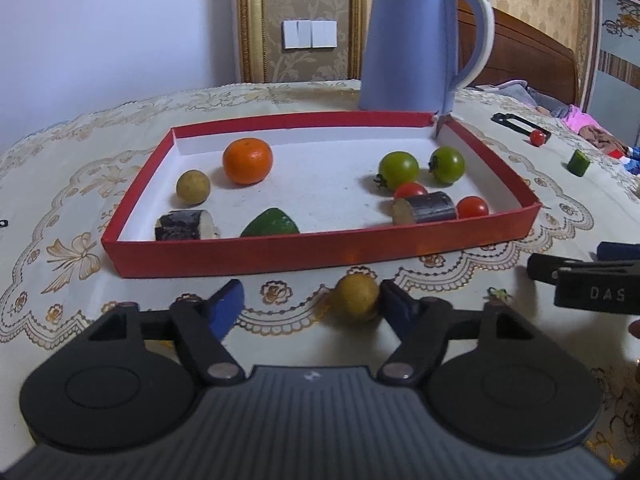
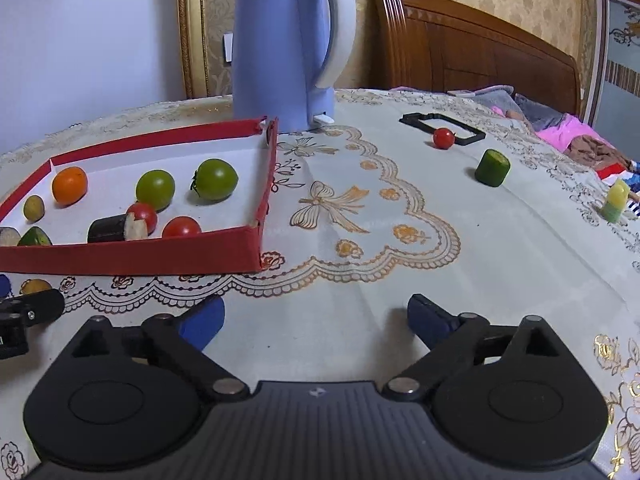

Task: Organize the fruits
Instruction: 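Reach for and grasp the yellowish round fruit with the left gripper, then carry the yellowish fruit into the red box and release it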

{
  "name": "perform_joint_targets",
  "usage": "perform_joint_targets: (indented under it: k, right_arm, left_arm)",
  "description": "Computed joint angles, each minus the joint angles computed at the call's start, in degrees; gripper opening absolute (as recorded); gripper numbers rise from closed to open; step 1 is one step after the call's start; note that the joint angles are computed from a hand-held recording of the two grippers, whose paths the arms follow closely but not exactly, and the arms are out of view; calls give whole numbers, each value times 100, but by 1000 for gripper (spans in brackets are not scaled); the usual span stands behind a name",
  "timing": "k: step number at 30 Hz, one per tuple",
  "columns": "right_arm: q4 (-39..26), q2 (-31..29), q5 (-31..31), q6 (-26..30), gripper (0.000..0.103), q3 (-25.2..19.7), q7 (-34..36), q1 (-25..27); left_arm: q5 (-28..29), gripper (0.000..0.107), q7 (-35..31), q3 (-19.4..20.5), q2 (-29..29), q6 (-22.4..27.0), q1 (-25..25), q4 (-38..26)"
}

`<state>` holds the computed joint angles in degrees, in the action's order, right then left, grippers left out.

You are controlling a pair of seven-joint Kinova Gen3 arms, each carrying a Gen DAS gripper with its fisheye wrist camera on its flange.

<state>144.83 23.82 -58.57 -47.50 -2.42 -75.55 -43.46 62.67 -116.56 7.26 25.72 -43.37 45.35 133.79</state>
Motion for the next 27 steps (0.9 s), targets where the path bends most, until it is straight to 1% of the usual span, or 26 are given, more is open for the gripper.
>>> perform_joint_targets:
  k: [2,3,6,8,10,13,22,25,27]
  right_arm:
    - [10,-6,38,12,100,-6,-27,23]
    - [13,-3,46,10,100,-8,-38,25]
    - [14,-2,56,13,100,-4,-48,25]
    - [14,-2,57,14,100,-2,-49,23]
    - [16,-2,59,14,100,0,-53,23]
    - [15,-4,58,17,100,3,-49,21]
    - [15,-8,59,21,100,4,-47,22]
    - [15,-8,59,21,100,4,-47,23]
    - [15,-8,59,21,100,4,-47,23]
  left_arm:
    - [-28,59,18,6,5,-26,12,8]
    - [-111,58,77,17,-9,-10,-19,32]
    - [-197,50,132,15,-8,-36,-9,59]
    - [-244,40,132,11,-8,-45,11,65]
    - [-269,36,116,4,-11,-41,27,68]
    - [-364,23,156,5,-38,-10,7,95]
    - [-378,23,171,-17,-25,-68,66,123]
    - [-392,23,227,6,-45,-336,199,219]
    - [-570,23,416,60,-162,-397,145,328]
